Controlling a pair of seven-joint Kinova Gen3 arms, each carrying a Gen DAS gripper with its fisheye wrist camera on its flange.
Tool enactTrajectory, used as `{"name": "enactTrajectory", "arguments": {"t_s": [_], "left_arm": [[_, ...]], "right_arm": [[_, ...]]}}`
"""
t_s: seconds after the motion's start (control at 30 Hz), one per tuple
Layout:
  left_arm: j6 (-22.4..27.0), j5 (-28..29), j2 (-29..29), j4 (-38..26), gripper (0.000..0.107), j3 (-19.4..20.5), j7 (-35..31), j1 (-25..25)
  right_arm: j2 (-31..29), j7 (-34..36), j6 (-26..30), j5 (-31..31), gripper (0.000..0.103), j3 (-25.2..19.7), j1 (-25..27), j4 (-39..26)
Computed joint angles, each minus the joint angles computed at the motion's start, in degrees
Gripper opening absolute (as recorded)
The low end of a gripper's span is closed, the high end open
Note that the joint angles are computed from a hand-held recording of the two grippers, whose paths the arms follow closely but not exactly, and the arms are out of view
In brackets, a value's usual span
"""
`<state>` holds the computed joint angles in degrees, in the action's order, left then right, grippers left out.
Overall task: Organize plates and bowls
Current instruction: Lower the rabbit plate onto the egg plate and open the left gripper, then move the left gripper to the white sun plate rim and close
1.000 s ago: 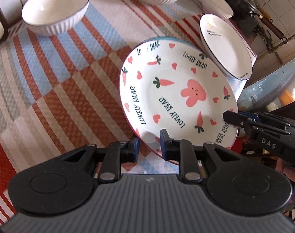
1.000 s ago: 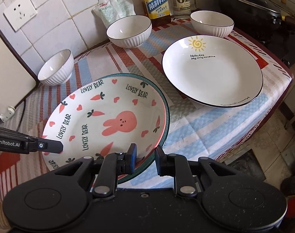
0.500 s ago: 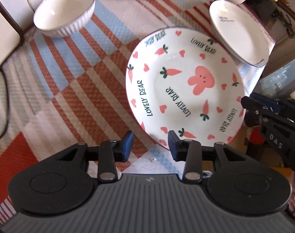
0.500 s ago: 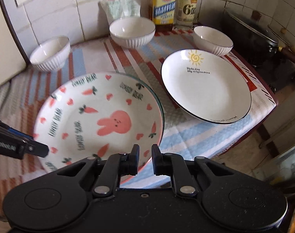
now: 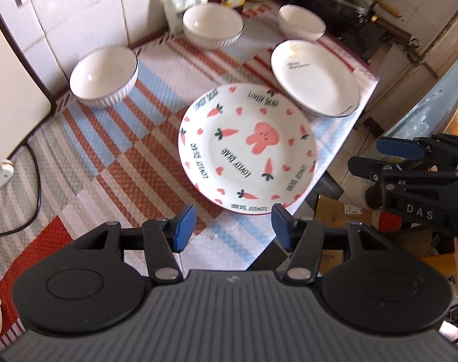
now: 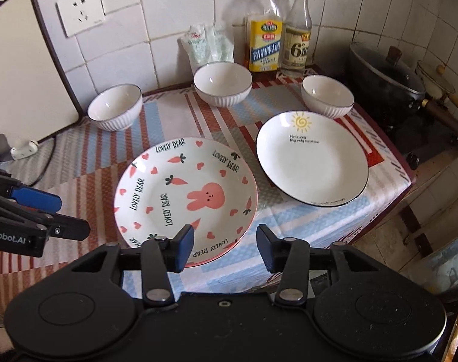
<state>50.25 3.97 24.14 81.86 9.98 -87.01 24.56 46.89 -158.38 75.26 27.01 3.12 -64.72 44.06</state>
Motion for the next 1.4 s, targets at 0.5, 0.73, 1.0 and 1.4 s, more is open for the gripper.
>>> {"name": "enactTrajectory", "arguments": {"t_s": [0.5, 0.73, 1.0, 1.4], "left_arm": [[-3.39, -9.93, -3.32, -0.24, 0.071, -1.21, 5.91, 7.41], [-2.35, -13.61, -1.12, -6.07, 0.078, -2.27, 13.45, 11.61], [-2.72, -21.67, 5.06, -15.57, 0.097, -6.70, 30.10, 20.21], [1.11, -23.35, 19.48, -30.99, 0.093, -10.77, 49.04, 27.88]], "right_arm": [[-8.36, 5.26, -6.03, -0.92, 0.064, 11.71, -8.20, 7.82], [-15.84, 4.26, -11.59, 9.04, 0.067, 3.78, -3.82, 19.20], [-28.11, 8.69, -27.02, 16.73, 0.072, -7.66, 10.69, 37.22], [-32.17, 31.67, -54.90, 12.80, 0.073, -24.00, 42.54, 54.82]]}}
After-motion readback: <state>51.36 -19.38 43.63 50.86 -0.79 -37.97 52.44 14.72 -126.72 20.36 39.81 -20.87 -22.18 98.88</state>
